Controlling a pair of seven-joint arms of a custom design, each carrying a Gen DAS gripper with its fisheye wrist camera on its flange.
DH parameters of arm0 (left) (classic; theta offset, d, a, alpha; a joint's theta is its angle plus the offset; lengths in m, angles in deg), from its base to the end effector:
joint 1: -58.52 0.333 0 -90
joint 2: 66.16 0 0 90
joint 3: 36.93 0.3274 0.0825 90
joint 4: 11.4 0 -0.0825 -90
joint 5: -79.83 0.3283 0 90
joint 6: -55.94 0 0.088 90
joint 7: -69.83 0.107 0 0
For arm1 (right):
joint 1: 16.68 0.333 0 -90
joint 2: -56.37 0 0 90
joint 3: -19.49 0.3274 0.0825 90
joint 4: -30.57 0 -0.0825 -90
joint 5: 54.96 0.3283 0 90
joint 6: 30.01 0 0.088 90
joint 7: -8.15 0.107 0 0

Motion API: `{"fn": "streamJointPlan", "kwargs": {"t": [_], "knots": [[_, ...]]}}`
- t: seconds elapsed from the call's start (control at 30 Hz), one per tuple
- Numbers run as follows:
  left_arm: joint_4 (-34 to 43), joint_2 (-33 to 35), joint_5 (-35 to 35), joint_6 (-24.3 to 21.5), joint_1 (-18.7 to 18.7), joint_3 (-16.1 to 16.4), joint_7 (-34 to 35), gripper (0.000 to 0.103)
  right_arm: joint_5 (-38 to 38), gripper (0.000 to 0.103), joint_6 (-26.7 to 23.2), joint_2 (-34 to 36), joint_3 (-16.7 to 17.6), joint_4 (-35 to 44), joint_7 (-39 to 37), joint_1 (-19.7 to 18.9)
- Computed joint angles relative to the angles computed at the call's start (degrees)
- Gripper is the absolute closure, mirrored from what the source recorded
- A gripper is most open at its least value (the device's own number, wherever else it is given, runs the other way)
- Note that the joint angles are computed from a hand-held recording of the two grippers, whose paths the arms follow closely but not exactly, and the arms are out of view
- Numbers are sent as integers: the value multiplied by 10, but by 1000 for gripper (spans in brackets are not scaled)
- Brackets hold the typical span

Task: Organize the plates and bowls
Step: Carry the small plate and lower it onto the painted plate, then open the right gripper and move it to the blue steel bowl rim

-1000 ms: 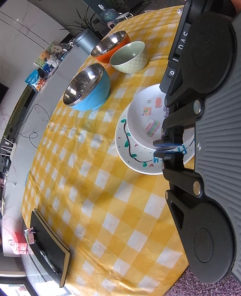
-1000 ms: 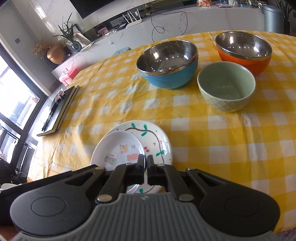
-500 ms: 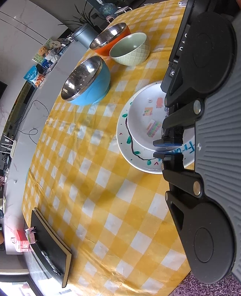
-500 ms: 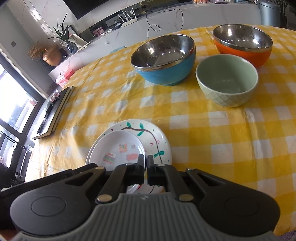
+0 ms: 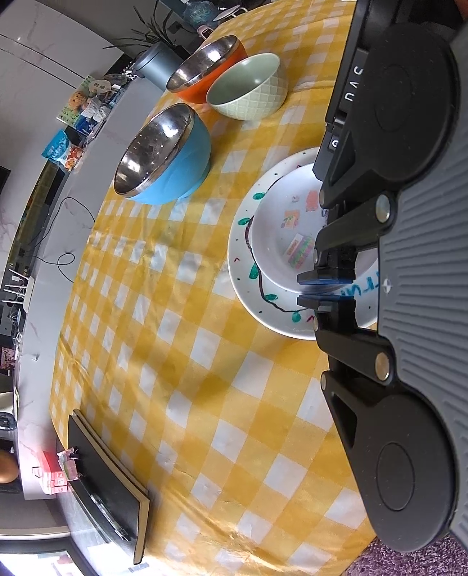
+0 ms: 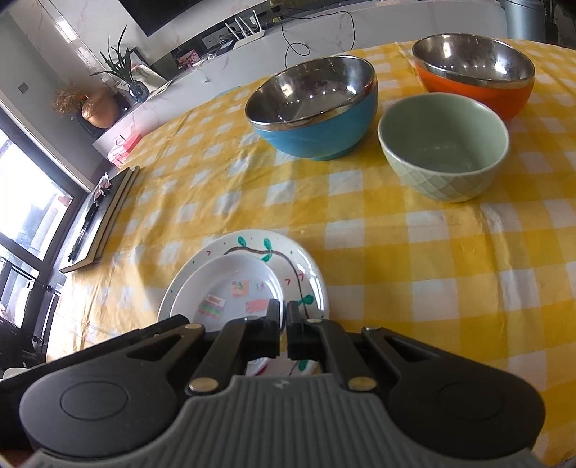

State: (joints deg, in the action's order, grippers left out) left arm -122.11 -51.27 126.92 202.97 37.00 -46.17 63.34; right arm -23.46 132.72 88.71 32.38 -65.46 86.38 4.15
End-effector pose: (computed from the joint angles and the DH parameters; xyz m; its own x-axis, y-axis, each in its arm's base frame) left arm 0.5106 -0.3086 0.4350 0.4390 -0.8662 0.2385 -0.6779 -0.4936 -0.5448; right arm 0.5969 0.3299 0.3858 0.3312 -0.8450 -0.4198 -0.8636 -0.0922 -0.4957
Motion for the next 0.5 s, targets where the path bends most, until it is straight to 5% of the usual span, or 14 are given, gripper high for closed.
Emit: {"fn": "streamJointPlan", "kwargs": {"t": [0.27,0.5], "knots": [[-3,-9,33,-7,-6,4,-26,68,18,83,36,-11,19,-20,-33,-13],[-1,-26,85,-22,-9,-1,-62,60,50,79,74,-23,45,-36,-85,-30]]}}
